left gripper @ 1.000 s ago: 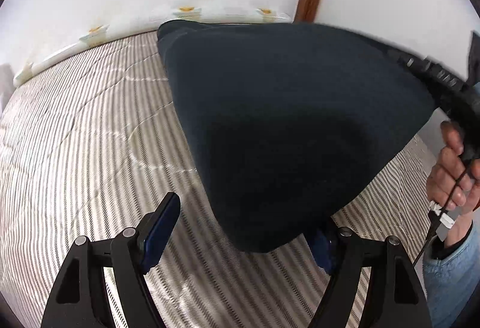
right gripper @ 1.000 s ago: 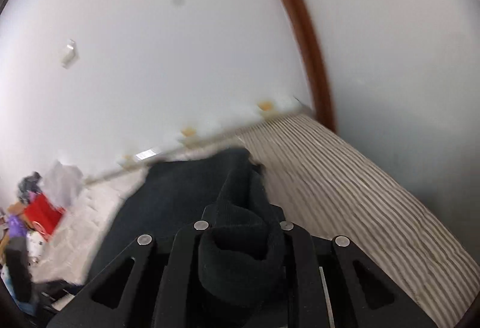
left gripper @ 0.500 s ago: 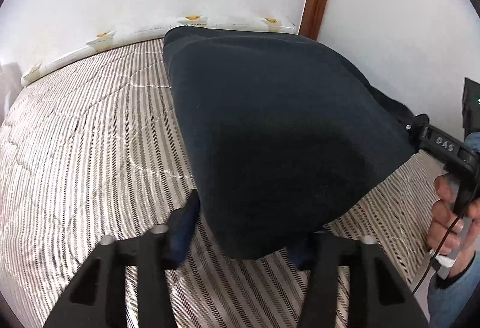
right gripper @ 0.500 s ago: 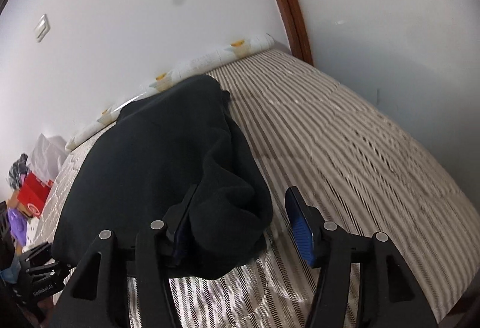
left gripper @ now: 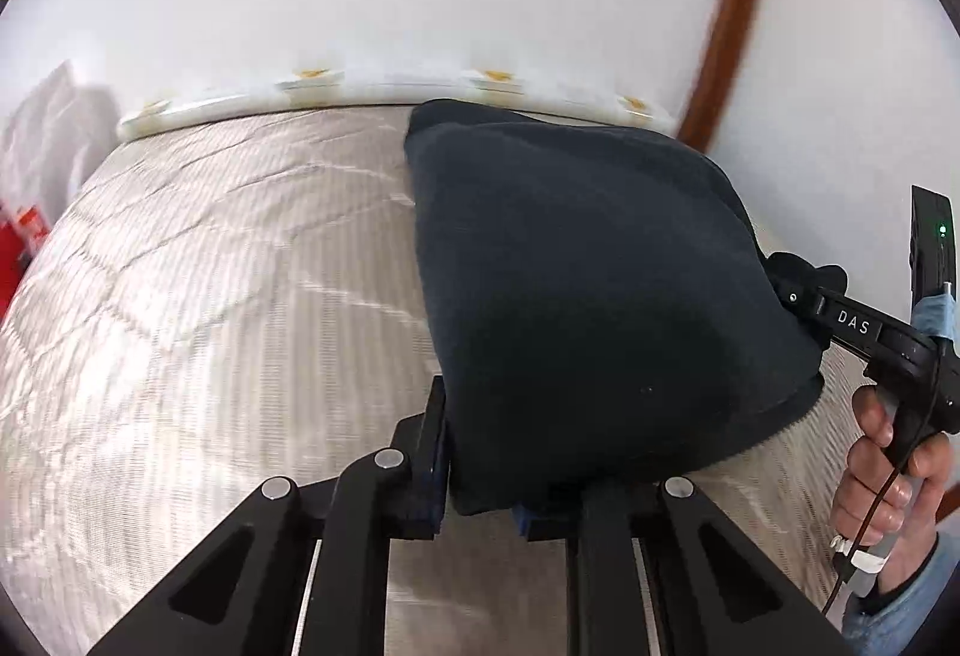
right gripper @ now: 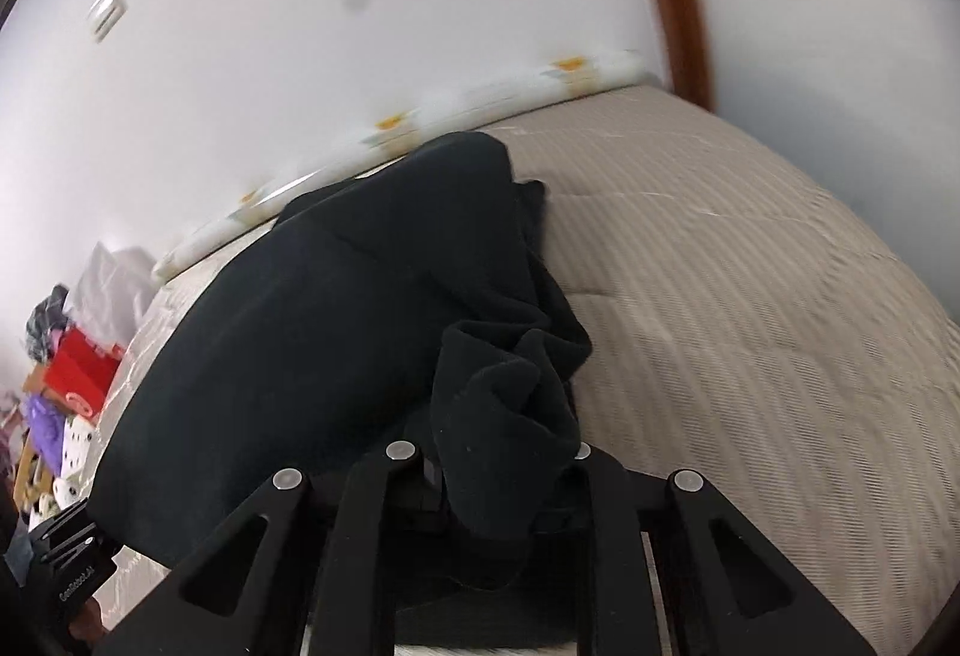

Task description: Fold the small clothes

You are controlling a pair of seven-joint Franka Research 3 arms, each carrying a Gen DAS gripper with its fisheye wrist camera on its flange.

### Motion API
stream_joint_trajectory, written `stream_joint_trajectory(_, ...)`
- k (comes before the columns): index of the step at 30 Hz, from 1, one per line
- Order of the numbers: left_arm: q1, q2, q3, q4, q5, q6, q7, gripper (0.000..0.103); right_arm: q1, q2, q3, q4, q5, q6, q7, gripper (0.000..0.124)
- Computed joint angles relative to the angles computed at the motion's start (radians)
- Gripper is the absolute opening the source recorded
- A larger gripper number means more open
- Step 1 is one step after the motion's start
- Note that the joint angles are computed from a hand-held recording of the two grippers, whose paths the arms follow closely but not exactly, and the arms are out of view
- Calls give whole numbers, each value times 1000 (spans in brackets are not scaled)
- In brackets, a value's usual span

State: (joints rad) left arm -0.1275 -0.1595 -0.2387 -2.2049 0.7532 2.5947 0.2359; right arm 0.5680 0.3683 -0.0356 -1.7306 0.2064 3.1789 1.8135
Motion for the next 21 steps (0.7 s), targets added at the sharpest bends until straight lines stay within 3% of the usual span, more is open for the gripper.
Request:
stream_joint_trajectory(3, 20, -88, 24, -83, -20, -2, 13, 15, 37, 72, -1, 134, -24, -65, 13, 16)
stream_joint_trajectory(7, 56, -199, 60, -197, -97, 22, 72, 15, 39, 141, 60, 255, -40, -112, -8, 15)
stream_joint_trajectory(11, 61, -260, 108, -294, -209, 108, 183, 16, 120, 117, -10, 221, -86, -88, 38, 15)
stream_joint_trajectory(13, 73, -288, 98, -334, -239, 132, 210, 16, 151, 56, -46, 118, -98, -37, 71, 15)
stream_joint_trajectory(16, 104, -294, 59, -347, -242, 139, 219, 16, 95, -21, 28, -13, -75, 21, 22, 16)
stream_joint_trajectory(17, 110, -289, 50, -344, -244, 141, 221, 16, 106, -40, 20, -45, -72, 19, 16, 16)
stream_joint_trajectory(21, 93, -303, 59, -364, -294, 148, 251, 20, 261, -72, -153, -116, -128, 23, 91, 21)
